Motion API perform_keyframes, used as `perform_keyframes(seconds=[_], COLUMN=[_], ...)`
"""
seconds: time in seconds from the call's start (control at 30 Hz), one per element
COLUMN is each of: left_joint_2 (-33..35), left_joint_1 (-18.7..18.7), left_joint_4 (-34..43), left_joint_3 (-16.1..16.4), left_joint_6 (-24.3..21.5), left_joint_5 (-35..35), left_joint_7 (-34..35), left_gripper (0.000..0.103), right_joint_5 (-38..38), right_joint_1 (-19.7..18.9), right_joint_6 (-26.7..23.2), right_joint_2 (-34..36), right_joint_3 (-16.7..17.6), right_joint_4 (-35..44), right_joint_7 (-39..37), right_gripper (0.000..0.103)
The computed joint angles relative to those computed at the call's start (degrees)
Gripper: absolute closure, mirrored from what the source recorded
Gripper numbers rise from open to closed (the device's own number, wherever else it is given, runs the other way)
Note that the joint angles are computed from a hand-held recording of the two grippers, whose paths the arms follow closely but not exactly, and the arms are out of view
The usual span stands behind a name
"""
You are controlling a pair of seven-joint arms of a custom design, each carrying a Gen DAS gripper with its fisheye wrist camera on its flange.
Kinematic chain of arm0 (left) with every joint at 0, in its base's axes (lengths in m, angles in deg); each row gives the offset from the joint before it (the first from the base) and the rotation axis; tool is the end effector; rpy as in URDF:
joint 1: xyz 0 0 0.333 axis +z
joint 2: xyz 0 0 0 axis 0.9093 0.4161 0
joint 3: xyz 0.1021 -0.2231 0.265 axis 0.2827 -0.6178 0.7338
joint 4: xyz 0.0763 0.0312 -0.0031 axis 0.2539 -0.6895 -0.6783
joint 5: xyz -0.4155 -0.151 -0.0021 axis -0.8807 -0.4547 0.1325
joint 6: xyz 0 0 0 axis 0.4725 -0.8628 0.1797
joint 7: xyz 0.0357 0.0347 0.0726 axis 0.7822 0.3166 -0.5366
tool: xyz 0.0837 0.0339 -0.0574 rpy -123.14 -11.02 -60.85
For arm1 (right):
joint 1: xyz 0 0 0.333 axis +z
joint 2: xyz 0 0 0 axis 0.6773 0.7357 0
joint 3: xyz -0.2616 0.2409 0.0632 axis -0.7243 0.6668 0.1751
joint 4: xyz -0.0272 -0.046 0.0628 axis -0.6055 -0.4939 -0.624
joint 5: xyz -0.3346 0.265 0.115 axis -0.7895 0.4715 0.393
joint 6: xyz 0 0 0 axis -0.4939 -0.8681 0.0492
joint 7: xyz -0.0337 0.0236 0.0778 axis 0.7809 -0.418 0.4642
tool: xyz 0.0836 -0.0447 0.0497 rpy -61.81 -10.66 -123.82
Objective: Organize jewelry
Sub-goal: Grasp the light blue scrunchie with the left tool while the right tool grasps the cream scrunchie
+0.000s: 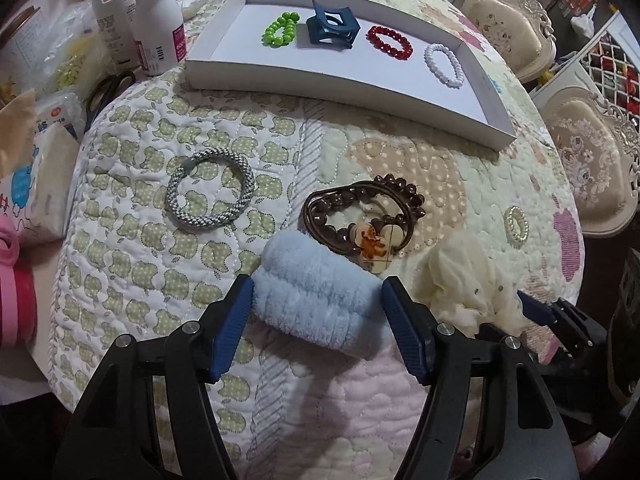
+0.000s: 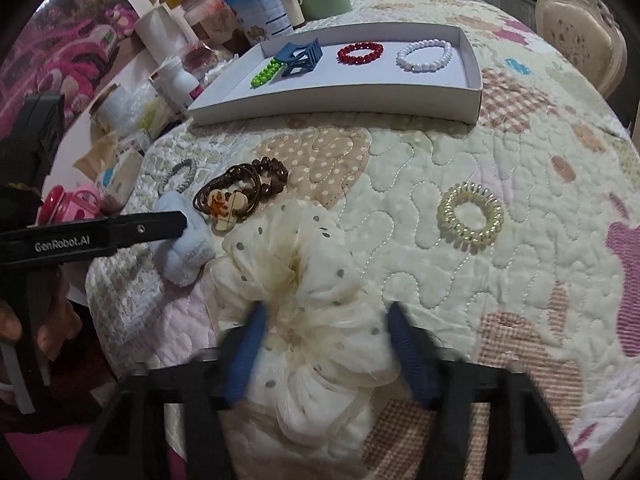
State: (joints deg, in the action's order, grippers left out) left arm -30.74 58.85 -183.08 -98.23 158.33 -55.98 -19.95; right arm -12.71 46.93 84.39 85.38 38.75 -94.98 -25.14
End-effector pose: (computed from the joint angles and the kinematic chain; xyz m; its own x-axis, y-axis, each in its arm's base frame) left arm 0.6763 -0.2095 0.5119 0.0497 -0.9788 0.1986 -0.9475 -0.1091 -0.3004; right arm 0.6546 0.0498 0.4824 0.3515 -0.8907 -0.2882 -0.8763 -0.2048 -0.4360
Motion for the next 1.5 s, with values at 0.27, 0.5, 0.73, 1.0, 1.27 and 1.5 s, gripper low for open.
perform_keyframes(seconds=[0.27,0.5,0.73,1.0,1.27,1.5], left_joint_2=[-1.50,-2.74,-1.07,3.47,9.02,14.62], left_joint_1=[0.35,-0.03,-1.07,-1.92,-2.25,-2.39], left_joint_4=[-1.17,-0.20,4.06,11.22,19.37,27.64], left_joint_3=[-0.04,0.05,0.30,0.61,0.76,0.93], left_joint_6=[1.99,4.10,5.11,4.69,2.42,-0.53], left_joint_5=[-0.20,-0.20,3.44,8.11,10.19,10.49], left_joint_7=[1.29,1.70,0.43,-0.73,0.48,2.31], left_gripper=[0.079,0.080,0.080,0.080,0.080,0.080], right_joint_5=[4.63,8.25,8.86,8.08,6.27,3.79], right_joint_1=[-0.88,-1.71,-2.25,-2.62,-3.28,-3.81], right_joint_6=[0.41,0.41,1.31,2.46,2.88,2.45], right_joint_2=[-1.55,-2.61,-2.11,1.17,5.78,10.76], right_joint_3=[-0.30,-1.15,-1.49,-0.96,-0.13,0.68], right_joint_4=[-0.03,2.16,4.43,9.70,15.77,22.63], right_joint_7=[-4.00,-5.82,-5.32,-4.11,-1.27,2.37], right_gripper=[0.089,0.089,0.089,0.089,0.089,0.089])
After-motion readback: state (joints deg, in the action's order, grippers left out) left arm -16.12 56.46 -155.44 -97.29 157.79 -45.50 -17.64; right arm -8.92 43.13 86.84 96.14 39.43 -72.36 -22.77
